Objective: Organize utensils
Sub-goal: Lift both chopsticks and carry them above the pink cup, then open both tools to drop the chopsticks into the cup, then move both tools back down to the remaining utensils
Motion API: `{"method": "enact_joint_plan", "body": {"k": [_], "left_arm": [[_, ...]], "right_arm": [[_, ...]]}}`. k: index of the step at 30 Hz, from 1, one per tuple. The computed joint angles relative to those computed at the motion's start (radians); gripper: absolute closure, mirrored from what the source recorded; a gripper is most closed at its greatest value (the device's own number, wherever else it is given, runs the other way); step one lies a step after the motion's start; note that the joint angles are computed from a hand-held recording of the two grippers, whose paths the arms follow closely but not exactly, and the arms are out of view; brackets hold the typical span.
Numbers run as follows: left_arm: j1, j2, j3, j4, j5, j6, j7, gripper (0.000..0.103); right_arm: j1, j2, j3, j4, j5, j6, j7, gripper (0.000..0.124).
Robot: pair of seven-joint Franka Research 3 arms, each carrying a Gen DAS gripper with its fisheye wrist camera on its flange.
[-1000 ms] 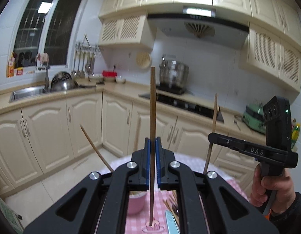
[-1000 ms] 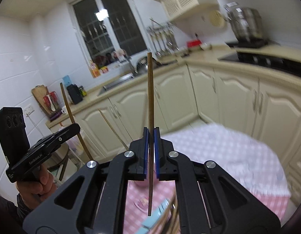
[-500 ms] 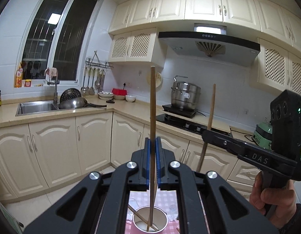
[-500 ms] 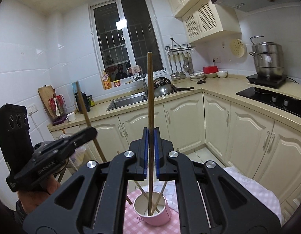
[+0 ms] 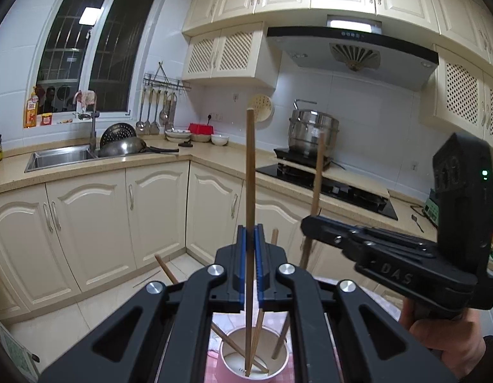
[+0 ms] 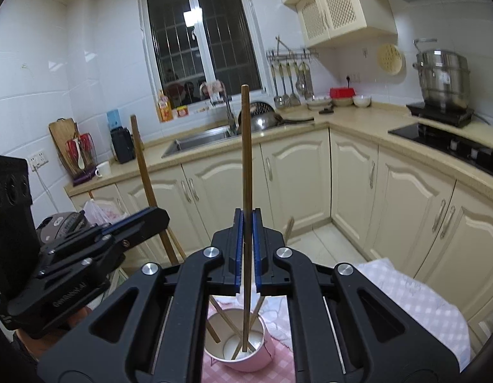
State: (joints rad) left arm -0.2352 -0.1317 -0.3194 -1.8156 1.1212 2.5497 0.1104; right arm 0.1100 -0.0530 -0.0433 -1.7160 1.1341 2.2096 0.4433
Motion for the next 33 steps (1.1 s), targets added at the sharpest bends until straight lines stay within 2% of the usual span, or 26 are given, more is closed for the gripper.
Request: {"method": "enact_joint_plan", "body": {"k": [2,3,4,5,7,11,14,16,20,33], "left_arm": [[-0.006,0.005,0.002,-0.003,-0.031,-0.006,0.030,0.095],[-0.008,0.004,0.004,-0.009,-0.046,-0.002,0.041,0.090],[-0.009,0.000,0.005,-0.018,-0.053,0.000,0.041,0.072],[-0.007,-0.008,0.001,-0.028,-0.040,-0.004,0.020,0.052],[-0.003,-0.024,-0.006,-0.046,-0.016,-0.008,-0.016,0.036],[-0.007,-0.044,-0.028,-0.056,-0.007,-0.061,-0.016,0.014],[-0.019,-0.049,-0.043,-0.052,-0.014,-0.103,0.014,0.009],[-0.031,-0.043,-0.055,-0.038,-0.028,-0.150,0.039,0.009],[-0.056,-0.031,-0.060,-0.020,-0.065,-0.194,0.082,0.008],[-0.112,-0.015,-0.057,-0.028,-0.167,-0.228,0.141,0.008]], "right_arm": [[-0.007,0.014,-0.005,0.014,-0.019,-0.035,0.034,0.113],[-0.012,0.015,-0.007,0.011,-0.022,-0.036,0.046,0.094],[-0.016,0.008,-0.007,0.002,-0.018,-0.024,0.049,0.073],[-0.019,-0.006,-0.009,-0.020,0.004,0.009,0.037,0.039],[-0.030,-0.011,-0.025,-0.023,0.027,-0.009,0.033,0.039],[-0.055,-0.015,-0.043,-0.022,0.026,-0.027,0.078,0.030],[-0.072,-0.026,-0.054,-0.032,0.004,-0.028,0.106,0.028],[-0.082,-0.028,-0.061,-0.032,-0.021,-0.037,0.128,0.028],[-0.099,-0.034,-0.071,-0.038,-0.071,-0.051,0.161,0.027],[-0.135,-0.071,-0.091,-0.089,-0.227,-0.106,0.220,0.027]]}}
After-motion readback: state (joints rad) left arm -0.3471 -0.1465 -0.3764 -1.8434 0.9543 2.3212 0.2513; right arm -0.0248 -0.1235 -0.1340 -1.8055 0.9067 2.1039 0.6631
